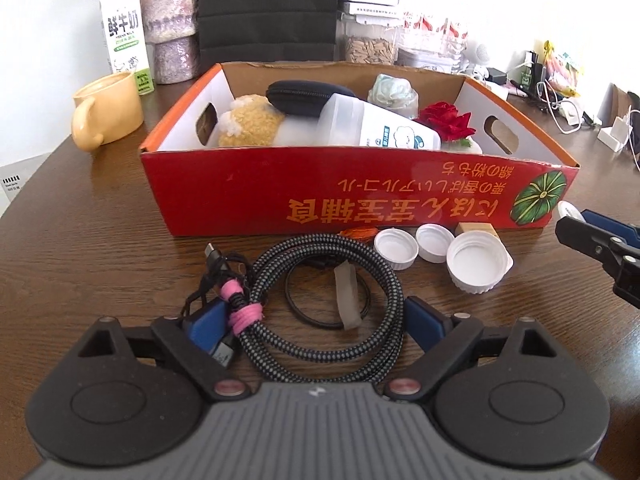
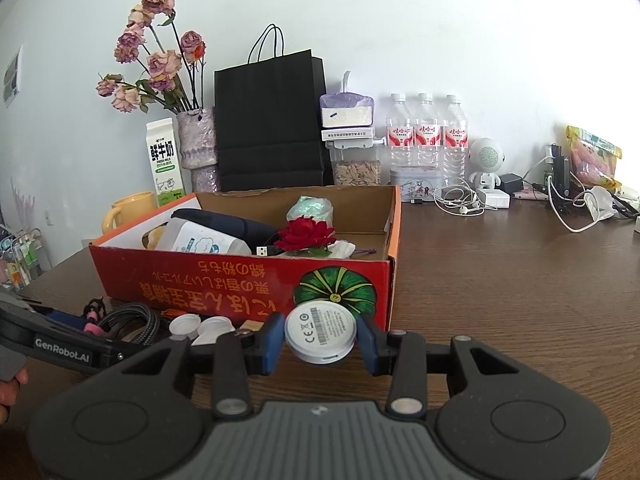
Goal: Organize objects
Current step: 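Carry the container and braided cable into the box and open both grippers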
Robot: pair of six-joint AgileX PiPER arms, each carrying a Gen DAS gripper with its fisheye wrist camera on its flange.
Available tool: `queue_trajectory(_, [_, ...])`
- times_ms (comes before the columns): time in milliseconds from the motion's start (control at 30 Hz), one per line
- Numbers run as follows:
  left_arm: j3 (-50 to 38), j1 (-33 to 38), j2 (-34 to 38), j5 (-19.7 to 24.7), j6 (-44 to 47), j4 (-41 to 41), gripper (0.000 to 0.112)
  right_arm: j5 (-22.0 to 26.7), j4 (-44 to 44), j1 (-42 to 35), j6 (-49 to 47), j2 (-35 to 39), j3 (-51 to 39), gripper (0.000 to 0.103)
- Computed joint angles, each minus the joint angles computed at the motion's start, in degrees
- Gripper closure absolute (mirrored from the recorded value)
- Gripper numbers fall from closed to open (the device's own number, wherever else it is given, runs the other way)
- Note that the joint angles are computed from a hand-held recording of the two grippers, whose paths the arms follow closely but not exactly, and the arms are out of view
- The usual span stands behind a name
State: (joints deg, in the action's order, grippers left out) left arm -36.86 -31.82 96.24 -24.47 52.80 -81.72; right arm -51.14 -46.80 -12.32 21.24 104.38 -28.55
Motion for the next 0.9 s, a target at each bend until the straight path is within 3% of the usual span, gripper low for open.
queue_trajectory(400, [4.6,-2.9,-7.8,-5.3,-4.8,3.8,0.019,-3.1,3.0,0.7,-5.3,-1.0,3.1,0.065])
queue_trajectory(700, [1.7,-2.6,-9.9,-6.4,-3.5,5.7,0.019,-1.6,2.2,4.0,-3.1,-5.4,3.0,0.065])
queue_trajectory(900, [-2.1,-0.3,-8.9,-5.7,-4.2,8.2,0.019,1.9,3.9,8.2,-1.2,-7.4,-0.4,0.065])
